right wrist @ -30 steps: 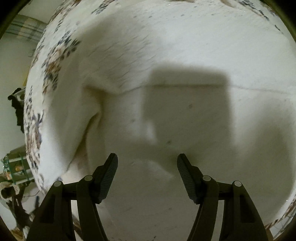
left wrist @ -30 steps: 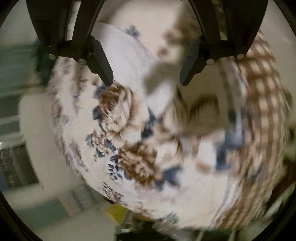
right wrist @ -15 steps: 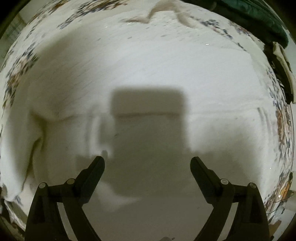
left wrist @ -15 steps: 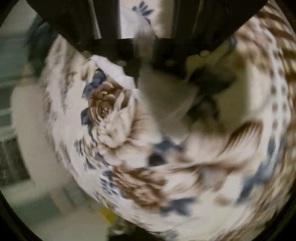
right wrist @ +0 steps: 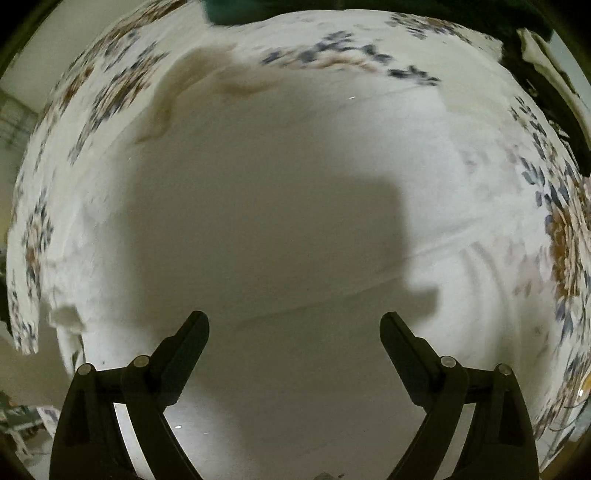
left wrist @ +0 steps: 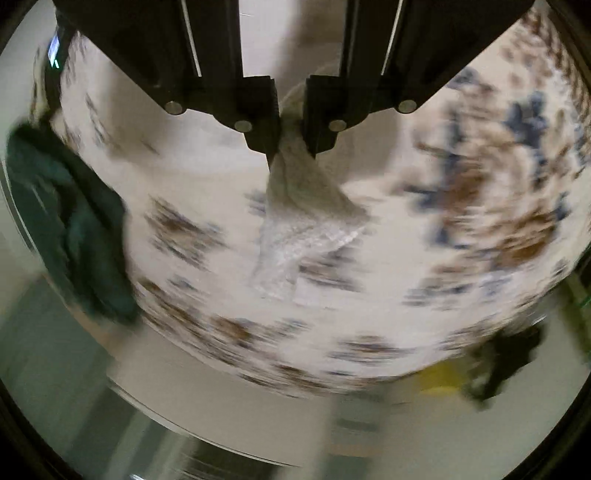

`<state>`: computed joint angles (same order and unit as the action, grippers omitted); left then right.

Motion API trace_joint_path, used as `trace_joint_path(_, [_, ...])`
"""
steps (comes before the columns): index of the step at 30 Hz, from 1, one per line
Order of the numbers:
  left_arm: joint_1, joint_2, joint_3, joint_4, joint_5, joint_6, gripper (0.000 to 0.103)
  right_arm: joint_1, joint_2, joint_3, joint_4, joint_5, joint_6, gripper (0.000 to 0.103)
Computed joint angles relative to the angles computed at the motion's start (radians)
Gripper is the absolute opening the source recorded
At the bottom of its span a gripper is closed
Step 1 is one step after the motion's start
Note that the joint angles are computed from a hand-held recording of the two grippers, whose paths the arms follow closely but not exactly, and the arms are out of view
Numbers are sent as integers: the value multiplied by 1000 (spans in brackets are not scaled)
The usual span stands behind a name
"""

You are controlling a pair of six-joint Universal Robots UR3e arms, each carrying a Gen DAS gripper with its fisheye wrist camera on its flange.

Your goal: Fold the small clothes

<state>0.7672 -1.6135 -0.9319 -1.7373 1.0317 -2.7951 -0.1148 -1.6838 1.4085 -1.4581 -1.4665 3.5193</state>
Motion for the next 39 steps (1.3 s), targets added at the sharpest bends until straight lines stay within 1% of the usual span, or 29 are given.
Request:
trace_joint_path(4, [-389, -28, -12, 77, 58, -213, 7, -272, -115, 95, 58, 52, -234, 95])
trace_joint_path(7, [-682, -137, 51, 171, 123, -399, 8, -486, -165, 115, 141, 75, -424, 95])
trace_joint_path(9, [-836, -239, 155, 183, 168, -486, 8, -629, -195, 117, 214, 87, -555, 95])
trace_joint_path(10, [-907, -303, 231, 173, 191, -524, 11, -691, -200, 115, 241, 89, -611, 95])
trace_joint_path(12, [-1001, -430, 429, 90, 251, -567, 12, -807, -193, 82, 309, 95, -716, 95])
trace_joint_path(13, [-1042, -492, 530, 48, 296, -585, 13, -873, -200, 73, 349, 98, -779, 95])
trace_joint_path(14, [-1071, -526, 590, 32, 330, -598, 20, -920, -182, 45, 381, 101, -823, 95])
trace_joint_path(15, [-1082, -538, 607, 36, 344, -606, 26, -962, -165, 17, 413, 107, -864, 95])
trace_joint_path(16, [-1087, -520, 583, 58, 369, -611, 51, -987, -141, -14, 437, 115, -888, 95])
trace_joint_path(17, [-1078, -487, 516, 97, 374, -604, 85, -1019, -132, -39, 473, 126, -920, 95])
trace_joint_path(18, [-1063, -457, 466, 117, 374, -596, 97, -1047, -123, -69, 514, 140, -949, 95])
trace_joint_path(19, [-1042, -423, 420, 125, 384, -594, 101, -1082, -128, -103, 574, 152, -985, 95])
trace_joint_path(20, [-1033, -396, 386, 128, 416, -601, 101, -1088, -105, -142, 606, 175, -996, 95])
trace_joint_path(22, [-986, -275, 221, 156, 512, -594, 101, -1095, -57, -218, 676, 226, -1026, 95])
trace_joint_path(23, [-953, -213, 144, 165, 545, -587, 101, -1093, -31, -252, 713, 261, -1041, 95])
trace_joint_path(24, [-899, -130, 44, 173, 585, -574, 101, -1064, -10, -267, 719, 298, -1029, 95])
trace_joint_path(25, [-865, -82, -13, 177, 606, -564, 101, -1033, 1, -267, 711, 321, -1015, 95])
trace_joint_path(26, [-813, -19, -86, 173, 642, -549, 101, -988, 19, -265, 687, 345, -989, 95])
trace_joint_path(28, [-719, 83, -212, 177, 666, -514, 101, -856, 59, -238, 553, 343, -895, 95])
trace_joint_path(30, [-639, 149, -291, 162, 700, -479, 101, -737, 89, -180, 371, 308, -799, 95])
trace_joint_path(32, [-568, 213, -373, 159, 717, -447, 101, -623, 147, -151, 228, 249, -724, 91])
trace_joint_path(33, [-542, 236, -399, 157, 723, -438, 101, -581, 168, -139, 182, 230, -705, 89])
trace_joint_path(35, [-503, 269, -450, 174, 727, -428, 101, -479, 230, -147, 101, 119, -692, 75])
trace_joint_path(36, [-494, 275, -469, 184, 733, -429, 101, -443, 243, -141, 72, 73, -699, 55])
trace_joint_path(37, [-494, 277, -481, 194, 738, -436, 101, -425, 246, -131, 55, 58, -713, 21])
trace_joint_path(38, [-497, 269, -489, 208, 742, -447, 101, -409, 236, -108, 30, 45, -729, 8])
trace_joint_path(39, [-499, 260, -496, 221, 742, -457, 101, -398, 214, -78, -2, 40, -746, 8])
